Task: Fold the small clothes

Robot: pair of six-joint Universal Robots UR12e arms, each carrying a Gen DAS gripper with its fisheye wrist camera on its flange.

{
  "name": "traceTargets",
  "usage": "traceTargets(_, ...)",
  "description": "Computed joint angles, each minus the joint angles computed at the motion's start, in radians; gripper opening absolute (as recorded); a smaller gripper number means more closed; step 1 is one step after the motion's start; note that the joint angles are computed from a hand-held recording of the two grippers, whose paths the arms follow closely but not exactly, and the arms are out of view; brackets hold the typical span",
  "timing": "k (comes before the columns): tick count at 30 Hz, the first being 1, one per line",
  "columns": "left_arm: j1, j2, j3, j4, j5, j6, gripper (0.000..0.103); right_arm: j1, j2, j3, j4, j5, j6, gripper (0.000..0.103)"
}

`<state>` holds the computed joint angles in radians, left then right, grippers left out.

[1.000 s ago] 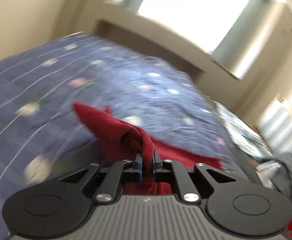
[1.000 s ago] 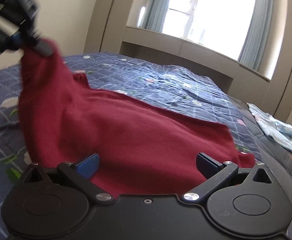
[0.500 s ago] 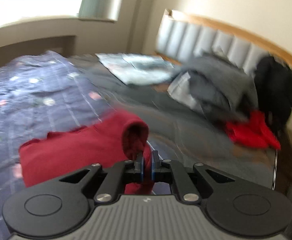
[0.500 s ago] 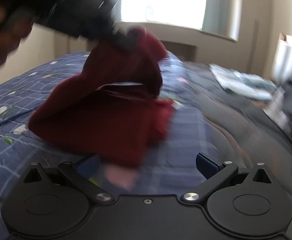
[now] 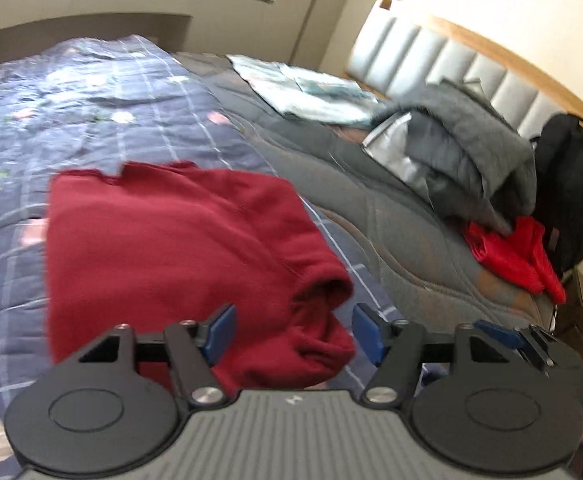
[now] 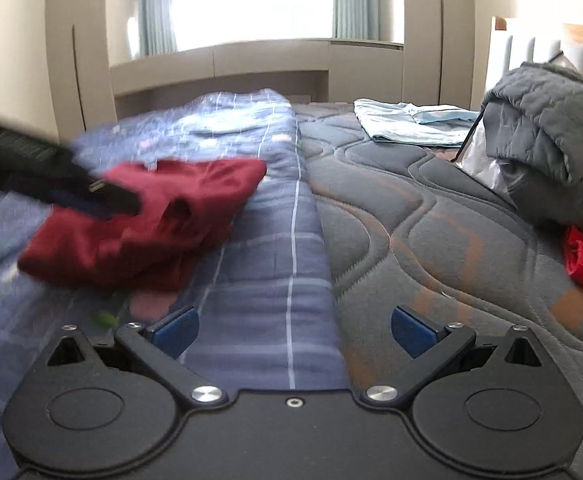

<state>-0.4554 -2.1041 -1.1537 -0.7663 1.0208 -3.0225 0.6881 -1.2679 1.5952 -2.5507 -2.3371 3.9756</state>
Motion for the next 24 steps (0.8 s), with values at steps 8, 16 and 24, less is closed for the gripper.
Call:
traceTargets(8,0.027,0.02,-0.068,0.192,0.237,-0.165,0.095,-0.133,0.049,-0.006,-0.341,0.238,-0.025,0.101)
traceTargets(16,0.054,-0.037,-0.002,0.132,0.263,-0.295,0.098,-0.24,0.137,-0.141,-0.247,0.432,0.003,0.064)
traceTargets(24,0.054,-0.053,0.004,0.169,0.267,-0.303,0.1,-0.234,0.178,-0.217,-0.301,0.39,-0.21,0.007)
